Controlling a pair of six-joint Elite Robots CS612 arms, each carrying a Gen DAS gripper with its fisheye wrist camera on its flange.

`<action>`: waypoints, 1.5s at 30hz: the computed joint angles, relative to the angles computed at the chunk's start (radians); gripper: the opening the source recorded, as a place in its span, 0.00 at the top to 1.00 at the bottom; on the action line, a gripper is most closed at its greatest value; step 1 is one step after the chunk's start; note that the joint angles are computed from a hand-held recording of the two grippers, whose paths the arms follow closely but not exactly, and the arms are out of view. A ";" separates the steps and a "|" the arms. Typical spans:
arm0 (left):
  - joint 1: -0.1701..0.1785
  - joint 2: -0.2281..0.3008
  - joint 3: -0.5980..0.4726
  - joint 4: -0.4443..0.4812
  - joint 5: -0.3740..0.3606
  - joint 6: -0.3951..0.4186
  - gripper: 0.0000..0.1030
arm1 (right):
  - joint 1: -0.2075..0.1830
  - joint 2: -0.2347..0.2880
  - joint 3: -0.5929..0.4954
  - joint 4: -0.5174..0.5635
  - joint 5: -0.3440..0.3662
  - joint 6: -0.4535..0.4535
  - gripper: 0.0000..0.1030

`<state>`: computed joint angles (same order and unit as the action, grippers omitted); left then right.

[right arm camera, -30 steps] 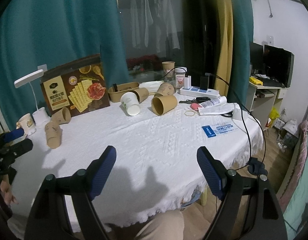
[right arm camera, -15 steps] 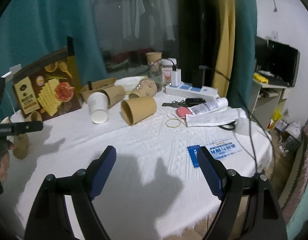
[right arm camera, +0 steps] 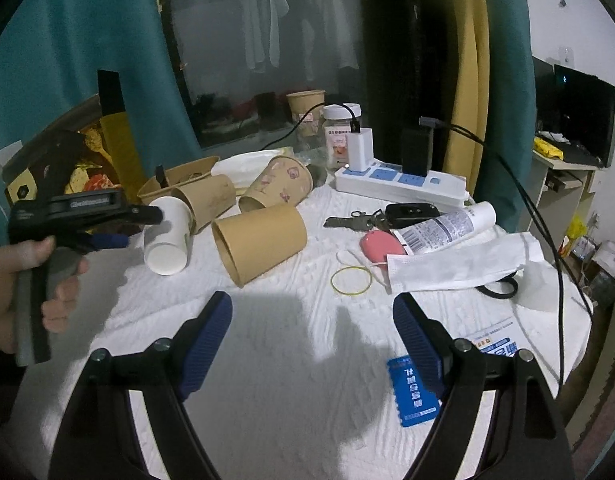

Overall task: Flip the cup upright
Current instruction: 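Move the left tool toward the white cup lying on its side, then close the left gripper on the white cup's body and lift it, then rotate the left tool to turn the white cup rim-up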

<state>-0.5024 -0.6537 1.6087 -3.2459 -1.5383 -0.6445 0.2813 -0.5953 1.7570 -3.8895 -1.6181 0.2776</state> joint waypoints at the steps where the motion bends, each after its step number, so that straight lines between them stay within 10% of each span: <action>1: 0.004 0.010 -0.015 0.007 -0.014 -0.007 0.03 | -0.001 0.002 -0.001 0.001 0.003 0.007 0.22; 9: 0.028 0.049 -0.060 0.037 -0.132 -0.082 0.34 | 0.001 -0.005 0.030 -0.002 0.009 0.044 0.22; 26: -0.069 -0.172 0.432 -0.311 -0.188 -0.026 0.36 | 0.103 -0.049 0.188 -0.125 0.017 0.105 0.22; 45: -0.129 -0.141 0.560 -0.366 -0.214 -0.083 0.34 | 0.146 -0.029 0.225 -0.050 0.022 0.142 0.22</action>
